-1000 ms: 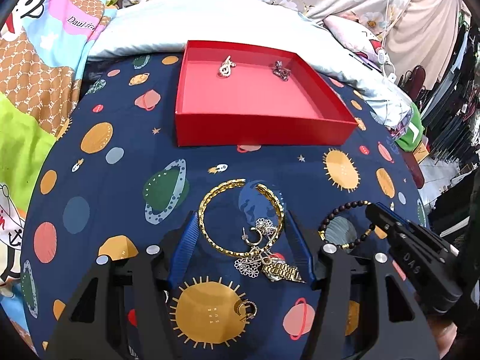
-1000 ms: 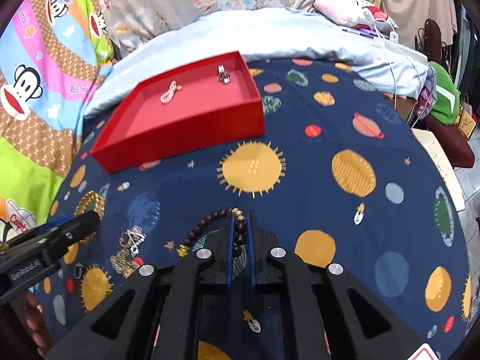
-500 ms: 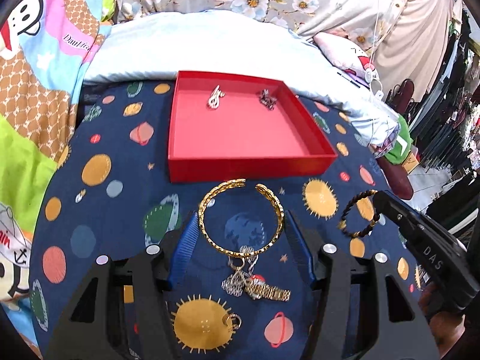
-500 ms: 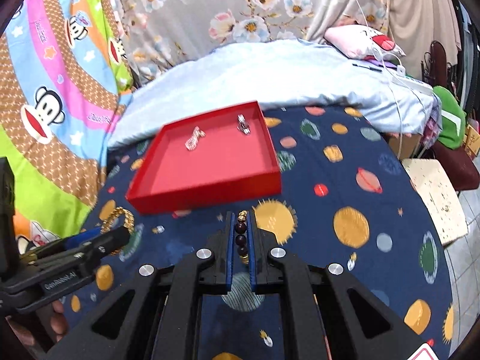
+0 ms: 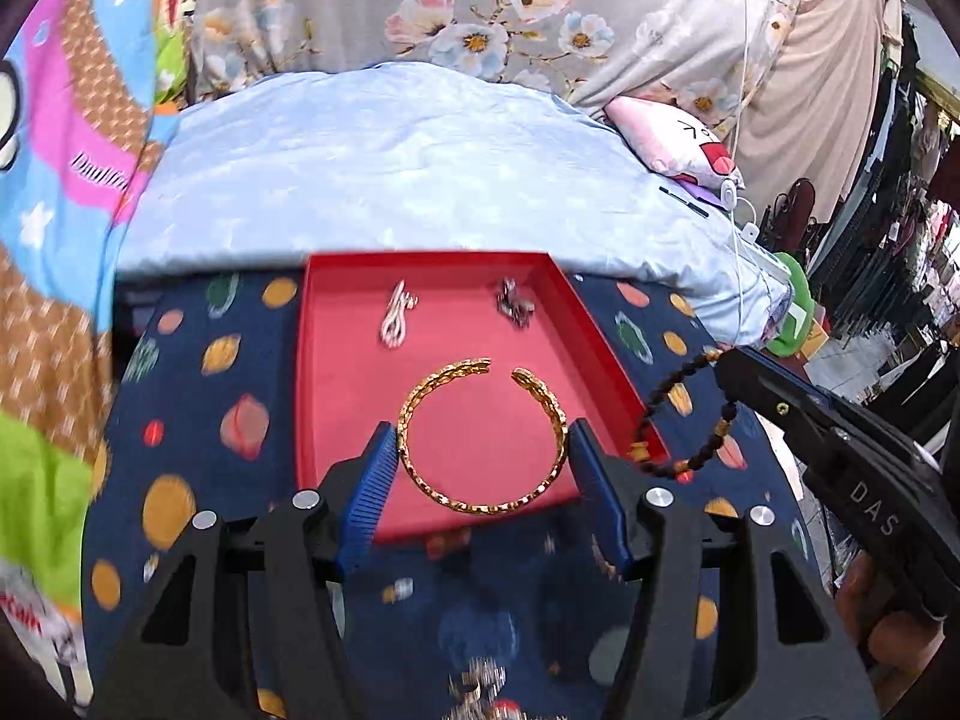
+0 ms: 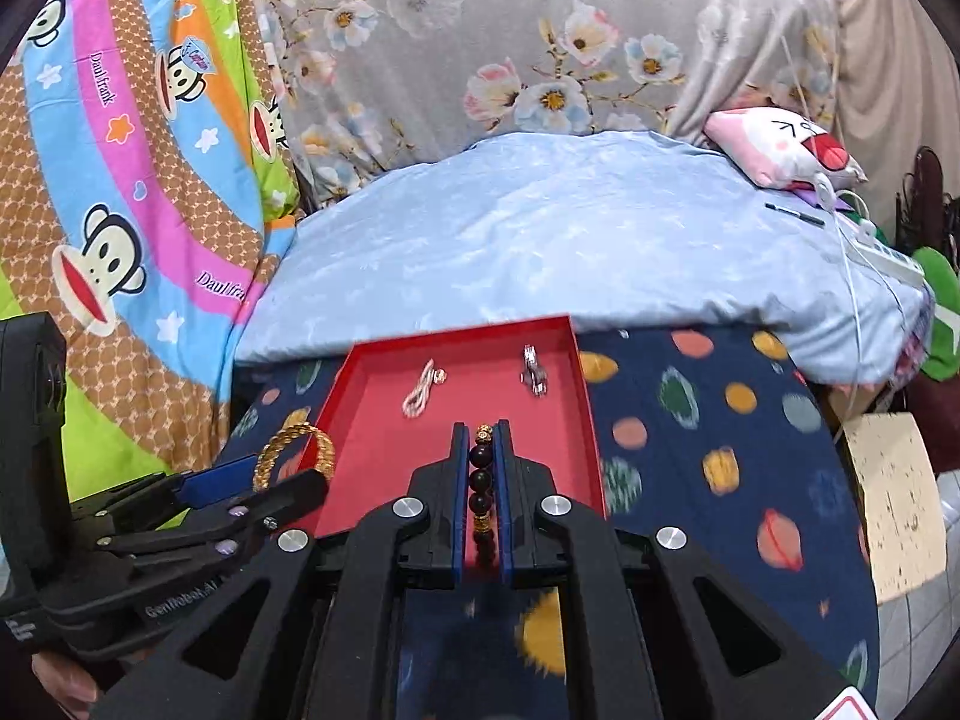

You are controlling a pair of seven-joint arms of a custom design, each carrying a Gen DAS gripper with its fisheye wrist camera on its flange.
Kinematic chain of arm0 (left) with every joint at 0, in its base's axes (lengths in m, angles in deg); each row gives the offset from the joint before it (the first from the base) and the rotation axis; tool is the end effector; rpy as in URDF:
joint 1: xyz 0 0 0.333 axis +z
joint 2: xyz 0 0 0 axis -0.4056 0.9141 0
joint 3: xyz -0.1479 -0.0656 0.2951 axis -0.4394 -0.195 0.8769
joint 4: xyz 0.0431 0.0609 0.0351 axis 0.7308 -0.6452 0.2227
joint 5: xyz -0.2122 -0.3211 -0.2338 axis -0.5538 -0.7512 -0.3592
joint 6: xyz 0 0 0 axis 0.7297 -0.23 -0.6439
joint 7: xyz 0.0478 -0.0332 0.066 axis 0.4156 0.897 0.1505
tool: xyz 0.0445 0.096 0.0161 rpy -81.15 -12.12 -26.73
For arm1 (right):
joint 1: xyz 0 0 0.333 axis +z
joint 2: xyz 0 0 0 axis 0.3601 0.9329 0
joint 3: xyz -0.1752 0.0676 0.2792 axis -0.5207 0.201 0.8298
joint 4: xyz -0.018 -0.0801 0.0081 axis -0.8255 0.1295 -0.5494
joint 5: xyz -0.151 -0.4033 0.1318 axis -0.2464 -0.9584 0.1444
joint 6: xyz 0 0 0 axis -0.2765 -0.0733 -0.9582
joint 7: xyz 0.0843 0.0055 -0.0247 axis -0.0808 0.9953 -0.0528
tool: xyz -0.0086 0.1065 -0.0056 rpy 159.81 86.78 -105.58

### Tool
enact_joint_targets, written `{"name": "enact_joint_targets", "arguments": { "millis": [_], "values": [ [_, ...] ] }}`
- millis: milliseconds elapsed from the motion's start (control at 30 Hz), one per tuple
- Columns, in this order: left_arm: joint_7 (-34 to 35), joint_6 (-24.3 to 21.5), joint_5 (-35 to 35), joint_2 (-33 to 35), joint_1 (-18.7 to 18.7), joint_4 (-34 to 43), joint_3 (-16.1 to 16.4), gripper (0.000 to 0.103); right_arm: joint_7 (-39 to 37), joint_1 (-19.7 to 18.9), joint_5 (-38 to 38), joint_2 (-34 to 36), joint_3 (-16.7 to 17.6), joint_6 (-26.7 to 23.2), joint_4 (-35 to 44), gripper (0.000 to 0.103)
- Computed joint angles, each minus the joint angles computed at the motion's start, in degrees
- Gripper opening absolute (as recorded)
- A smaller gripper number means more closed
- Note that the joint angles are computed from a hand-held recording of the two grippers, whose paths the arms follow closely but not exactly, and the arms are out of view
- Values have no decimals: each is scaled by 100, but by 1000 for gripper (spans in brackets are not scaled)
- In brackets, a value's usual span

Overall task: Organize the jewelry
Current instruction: 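Carry the bangle and bead bracelet into the red tray and open both tools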

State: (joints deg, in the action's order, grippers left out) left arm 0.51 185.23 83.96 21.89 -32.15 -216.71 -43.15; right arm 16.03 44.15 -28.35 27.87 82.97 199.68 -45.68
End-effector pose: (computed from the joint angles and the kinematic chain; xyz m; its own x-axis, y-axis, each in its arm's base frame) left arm 0.5260 -0.2671 0.4725 -0.0243 -0.9727 0.2310 -0.7202 -0.1432 -0.6788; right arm 0.5370 0.2419 0.4850 0.2965 -0.9354 -0.1927 -0.6235 -0.0367 -0.7810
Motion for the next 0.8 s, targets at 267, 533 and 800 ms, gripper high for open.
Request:
{"name": "enact_joint_targets", "arguments": {
  "millis": [267,533,800],
  "values": [
    [250,-257,52,959,-159,912,340,57,-171,-260,46,1034,180,-385,1141,7],
    [1059,-420,-693,1675,-314,1485,543,57,54,-495,-351,1865,353,-651,1941,7],
    [1424,-534,-1017,2056,-475,1781,723,57,130,-617,-460,2410,394,-975,2445,7]
  ]
}}
